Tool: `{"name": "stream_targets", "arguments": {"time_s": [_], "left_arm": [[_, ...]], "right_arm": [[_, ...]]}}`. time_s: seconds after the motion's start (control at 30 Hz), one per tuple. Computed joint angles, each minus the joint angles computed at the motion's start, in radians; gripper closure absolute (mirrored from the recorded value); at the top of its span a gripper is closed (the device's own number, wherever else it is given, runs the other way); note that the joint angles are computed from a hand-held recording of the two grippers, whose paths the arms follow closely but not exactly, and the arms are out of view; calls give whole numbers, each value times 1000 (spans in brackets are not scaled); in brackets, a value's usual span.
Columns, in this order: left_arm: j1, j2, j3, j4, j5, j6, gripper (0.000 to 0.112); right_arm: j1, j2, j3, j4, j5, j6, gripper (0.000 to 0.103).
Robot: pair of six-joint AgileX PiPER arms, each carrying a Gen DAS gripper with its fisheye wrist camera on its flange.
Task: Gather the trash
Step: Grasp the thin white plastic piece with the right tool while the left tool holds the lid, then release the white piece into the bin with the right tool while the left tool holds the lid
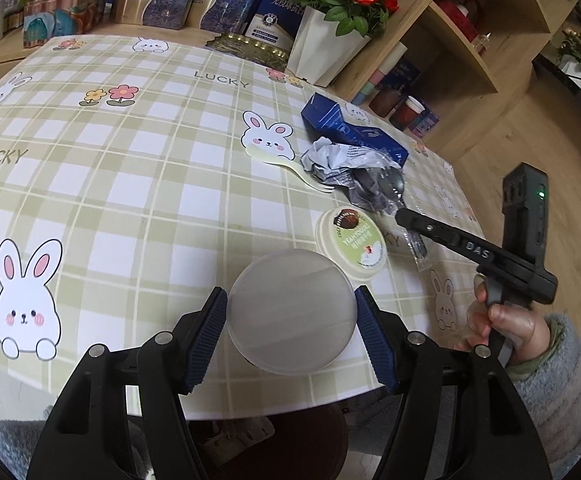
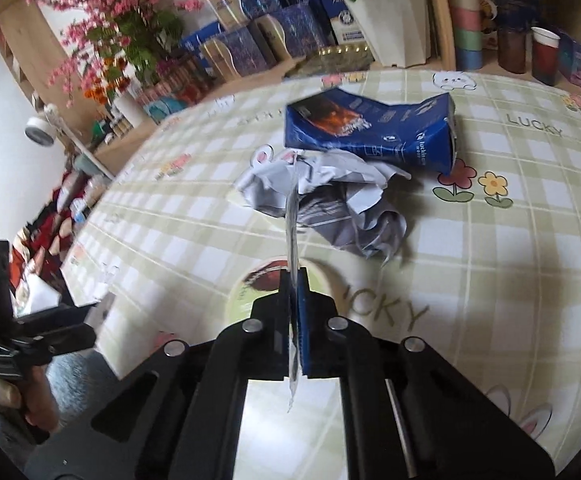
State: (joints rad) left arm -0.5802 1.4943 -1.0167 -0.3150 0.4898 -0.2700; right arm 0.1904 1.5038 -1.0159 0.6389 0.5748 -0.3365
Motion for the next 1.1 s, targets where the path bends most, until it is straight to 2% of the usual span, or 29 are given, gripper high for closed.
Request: {"name": "stream_targets", "arguments": {"time_s": [0.2, 0.57, 0.83, 1.1], "left_arm": [[-29, -76, 45, 55, 4, -75, 49], [-102, -247, 156, 225, 30, -296, 49], [-153, -329, 221, 302, 41, -412, 49], [-195, -347, 240, 329, 45, -456, 49]], "right_arm": [[58, -156, 112, 29, -21, 37, 96], [293, -333, 275, -123, -23, 253, 96], [419, -338, 347, -130, 28, 294, 96], [513, -272, 406, -93, 19, 321, 96]]}}
